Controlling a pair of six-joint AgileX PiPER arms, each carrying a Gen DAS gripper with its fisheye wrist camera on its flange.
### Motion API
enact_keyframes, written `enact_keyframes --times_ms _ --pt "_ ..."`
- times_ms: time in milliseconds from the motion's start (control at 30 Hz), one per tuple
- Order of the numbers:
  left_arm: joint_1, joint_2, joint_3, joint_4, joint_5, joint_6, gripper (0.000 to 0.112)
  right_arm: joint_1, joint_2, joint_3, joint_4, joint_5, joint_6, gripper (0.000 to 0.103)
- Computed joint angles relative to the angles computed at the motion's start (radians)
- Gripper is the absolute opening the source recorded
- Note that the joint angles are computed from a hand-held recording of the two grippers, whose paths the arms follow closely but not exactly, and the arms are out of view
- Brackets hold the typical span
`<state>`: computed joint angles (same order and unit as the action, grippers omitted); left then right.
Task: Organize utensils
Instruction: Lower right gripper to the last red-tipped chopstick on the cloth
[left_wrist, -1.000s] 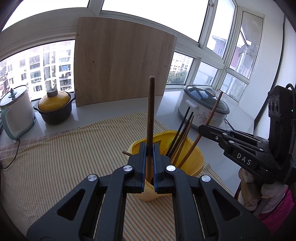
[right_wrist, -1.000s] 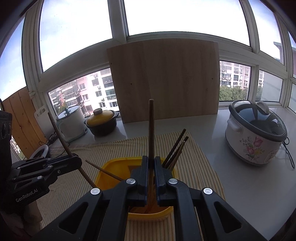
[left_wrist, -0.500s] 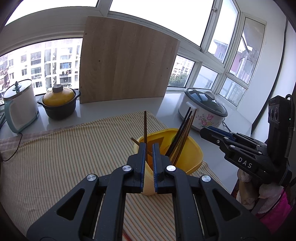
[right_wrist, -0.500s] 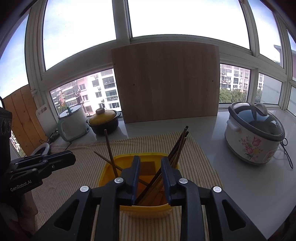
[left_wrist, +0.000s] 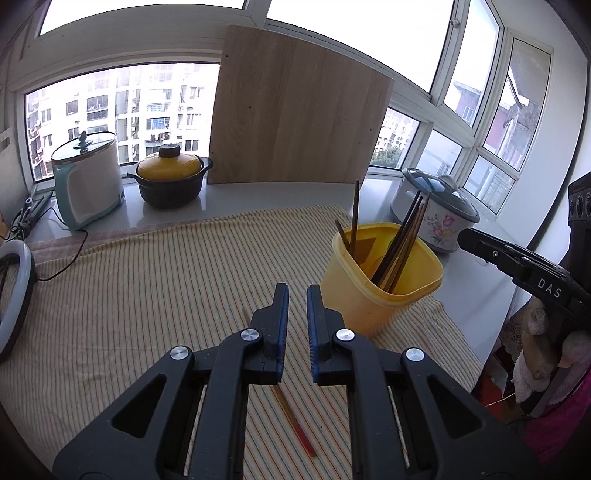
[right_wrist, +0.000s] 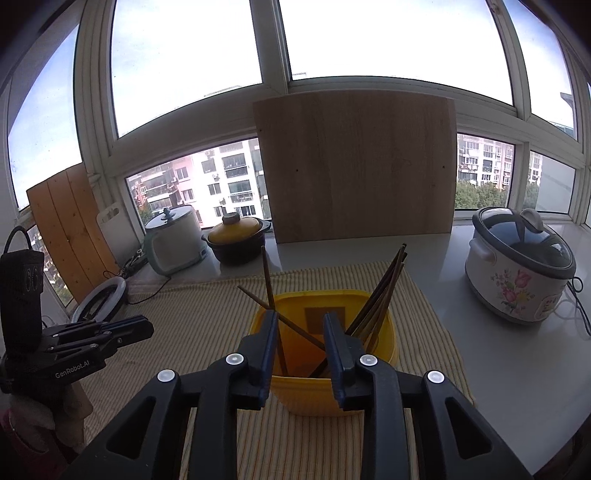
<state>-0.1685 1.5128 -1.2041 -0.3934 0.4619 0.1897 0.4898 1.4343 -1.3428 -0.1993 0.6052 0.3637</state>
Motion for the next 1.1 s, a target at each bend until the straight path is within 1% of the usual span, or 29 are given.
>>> enact_keyframes --times_ms 67,167,300,467,533,600,667,767,867,1033,1100 --pt "0.016 -0.045 0.064 0.018 -0.032 -0.014 0.030 0.014 -0.005 0.013 0.035 -0.004 -0.023 0.026" --pt "0.038 -0.096 0.134 0.056 -0.055 -0.050 0.031 0.044 0.002 0.028 0.088 -0.002 -0.065 0.026" --pt "0.079 -0.154 0.226 0.060 -0.071 -0.060 0.031 0.101 0.035 0.048 0.126 -0.001 -0.094 0.026" --pt "0.123 -0.223 0.335 0.073 -0.085 -0.075 0.031 0.159 0.151 0.013 0.197 0.045 -0.157 0.026" --pt "0.136 -0.238 0.365 0.081 -0.080 -0.081 0.033 0.183 0.209 -0.015 0.201 0.071 -0.162 0.026" --pt "0.157 -0.255 0.403 0.047 -0.081 -0.049 0.038 0.194 0.278 -0.055 0.226 0.101 -0.181 0.026" --pt "0.183 -0.264 0.431 -0.010 -0.074 0.011 0.038 0.198 0.336 -0.085 0.244 0.117 -0.191 0.026" --pt "0.212 -0.267 0.465 -0.070 -0.069 0.077 0.038 0.204 0.425 -0.144 0.209 0.146 -0.144 0.025" --pt "0.229 -0.268 0.489 -0.111 -0.068 0.119 0.038 0.185 0.496 -0.197 0.266 0.174 -0.158 0.022" --pt "0.253 -0.265 0.523 -0.182 -0.071 0.188 0.038 0.194 0.584 -0.297 0.202 0.227 -0.105 0.020" --pt "0.259 -0.263 0.531 -0.207 -0.071 0.208 0.038 0.191 0.616 -0.334 0.200 0.251 -0.099 0.019"
